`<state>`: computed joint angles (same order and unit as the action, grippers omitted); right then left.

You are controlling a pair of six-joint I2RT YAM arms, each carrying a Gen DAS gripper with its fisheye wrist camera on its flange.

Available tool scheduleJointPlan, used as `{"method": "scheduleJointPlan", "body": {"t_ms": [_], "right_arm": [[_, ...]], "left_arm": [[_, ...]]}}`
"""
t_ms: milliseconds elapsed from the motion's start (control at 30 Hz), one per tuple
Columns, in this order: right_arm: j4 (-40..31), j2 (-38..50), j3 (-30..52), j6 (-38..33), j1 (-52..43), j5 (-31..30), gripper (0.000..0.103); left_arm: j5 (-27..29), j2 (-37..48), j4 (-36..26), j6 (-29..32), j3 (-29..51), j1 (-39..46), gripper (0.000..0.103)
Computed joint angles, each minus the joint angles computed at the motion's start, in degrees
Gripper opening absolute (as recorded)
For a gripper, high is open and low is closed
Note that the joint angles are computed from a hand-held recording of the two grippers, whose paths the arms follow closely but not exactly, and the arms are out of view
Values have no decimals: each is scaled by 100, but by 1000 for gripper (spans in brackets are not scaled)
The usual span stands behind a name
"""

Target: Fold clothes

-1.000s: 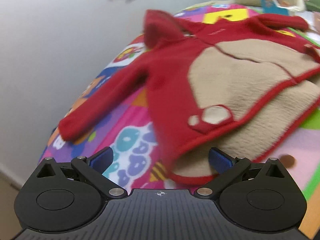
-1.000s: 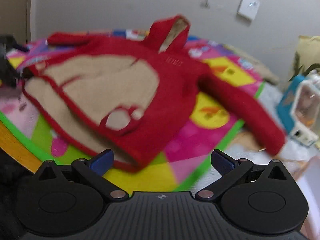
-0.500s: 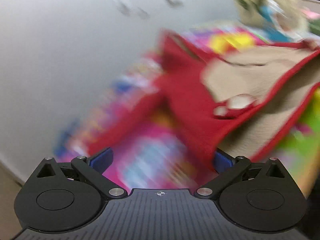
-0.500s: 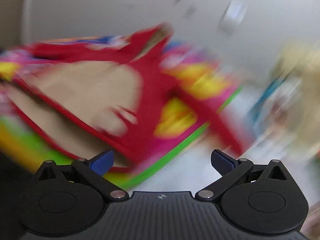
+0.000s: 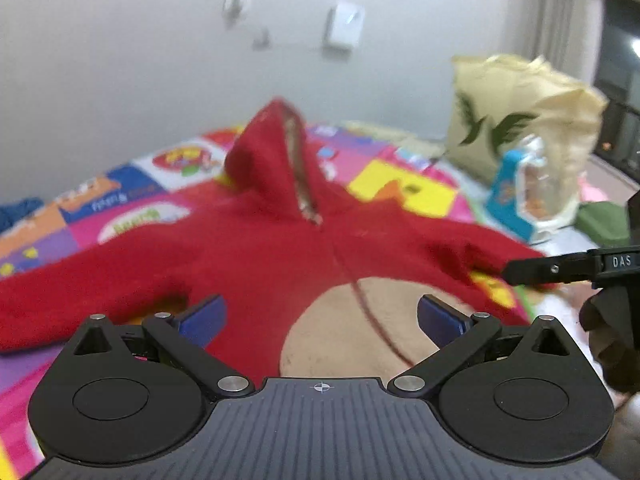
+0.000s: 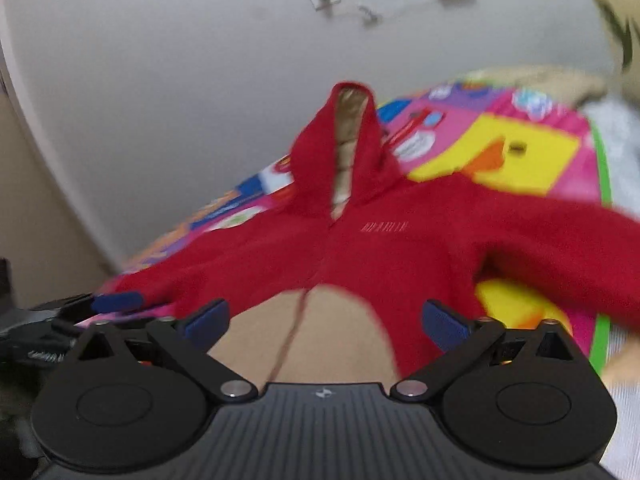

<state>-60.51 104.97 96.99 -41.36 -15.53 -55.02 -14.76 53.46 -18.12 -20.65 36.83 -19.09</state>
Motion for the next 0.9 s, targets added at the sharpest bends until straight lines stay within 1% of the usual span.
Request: {"method": "scheduleJointPlan", "body": {"t_ms": [33,67,133,167,200,233,267,300,367,467,567,600,700,767,867,900], "right_arm": [[384,-151,-279,74,106,112,66],[477,-174,-393,51,219,166,46],[84,196,-134,-82,393,175,46],[-126,475,78,-146,491,166,59],[-473,667,235,-316,518,133,74],[-820,864,396,-487,544,104,100],[-960,956,417,-584,510,-8,103],[-939,985,387,-611,499,-69,103],[-1301,1115,618,-787,451,-115,103],[-1403,1352,804,-740,478,-243,103],[-1175,1180,593,-739,529,-137,103],[-937,1068,432,-649,594,-72,103],[-704,859,196,-653,643,49,103],[-751,900,269,-595,641,30,103],[-174,602,-32,28,563,70,103],[374,334,-364,355,567,208,103]], "left_arm": [[102,398,226,-2,7,142,103],[299,583,303,12,-17,279,103],[671,973,445,48,-43,535,103],[817,976,384,7,-115,588,103],[989,1154,362,-94,-108,663,103],[1172,1236,416,-217,-195,758,103],[1118,1062,622,-236,-412,722,103],[1147,938,593,-245,-502,688,103],[1199,843,621,-138,-593,679,103],[1103,687,932,69,-887,565,103],[1047,883,842,-156,-688,558,103],[1022,950,806,-230,-616,552,103],[617,1154,648,-426,-392,304,103],[418,1162,657,-513,-392,187,103],[263,1170,584,-699,-342,115,103],[240,1170,546,-768,-318,111,103]]}}
